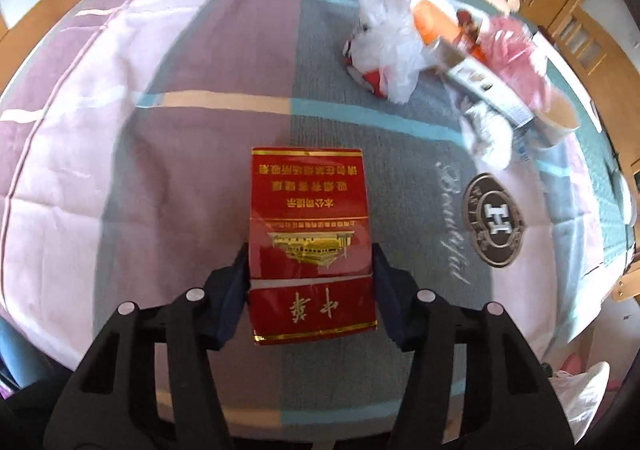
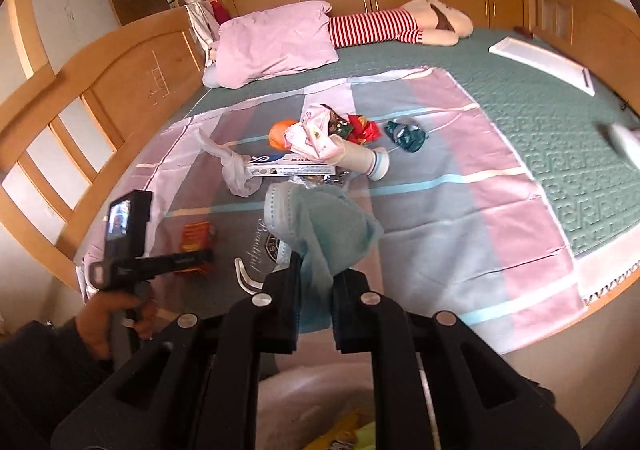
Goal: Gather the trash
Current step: 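Grasp the light blue cloth with the right gripper while the left holds the red box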
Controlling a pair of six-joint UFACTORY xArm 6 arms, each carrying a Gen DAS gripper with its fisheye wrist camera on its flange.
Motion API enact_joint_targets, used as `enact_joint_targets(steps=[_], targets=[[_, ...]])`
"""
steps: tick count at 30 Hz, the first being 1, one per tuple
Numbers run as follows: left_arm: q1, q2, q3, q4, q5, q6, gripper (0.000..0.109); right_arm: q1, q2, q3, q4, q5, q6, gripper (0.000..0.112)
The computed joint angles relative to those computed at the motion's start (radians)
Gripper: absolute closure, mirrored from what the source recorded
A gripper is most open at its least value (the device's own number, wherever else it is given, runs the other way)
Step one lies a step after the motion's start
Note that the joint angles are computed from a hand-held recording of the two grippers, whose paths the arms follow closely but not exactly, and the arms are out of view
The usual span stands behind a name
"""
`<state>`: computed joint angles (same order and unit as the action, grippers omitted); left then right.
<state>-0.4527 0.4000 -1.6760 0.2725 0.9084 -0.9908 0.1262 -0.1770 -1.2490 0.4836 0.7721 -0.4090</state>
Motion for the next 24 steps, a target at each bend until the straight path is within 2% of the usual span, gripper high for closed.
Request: enact_joint_targets(steps=[4, 7, 12, 17, 24], targets=[[-0.058, -0.091, 0.017, 0.177, 0.027, -0.099, 0.051, 0.005, -0.028, 0.014, -0.006, -0.015, -0.010, 0.099], [-0.127, -0.146, -0.011, 0.325, 0.102, -0.156, 0.051, 0.020, -0.061, 0.032, -0.049, -0.050, -0.005, 0.099], [-0.242, -0.238, -0.032, 0.493, 0.210, -0.218, 0.051, 0.035, -0.108, 0.054, -0.081, -0.080, -0.001, 0.099], [-0.317, -0.267, -0.071, 0.586, 0.287, -0.212, 0.051, 0.039, -0.145, 0.067, -0.088, -0.081, -0.012, 0.099], [-0.388, -0.294, -0.075, 0.646, 0.339, -0.215, 0.051, 0.037, -0.196, 0.084, -0.076, -0.067, -0.021, 0.099]])
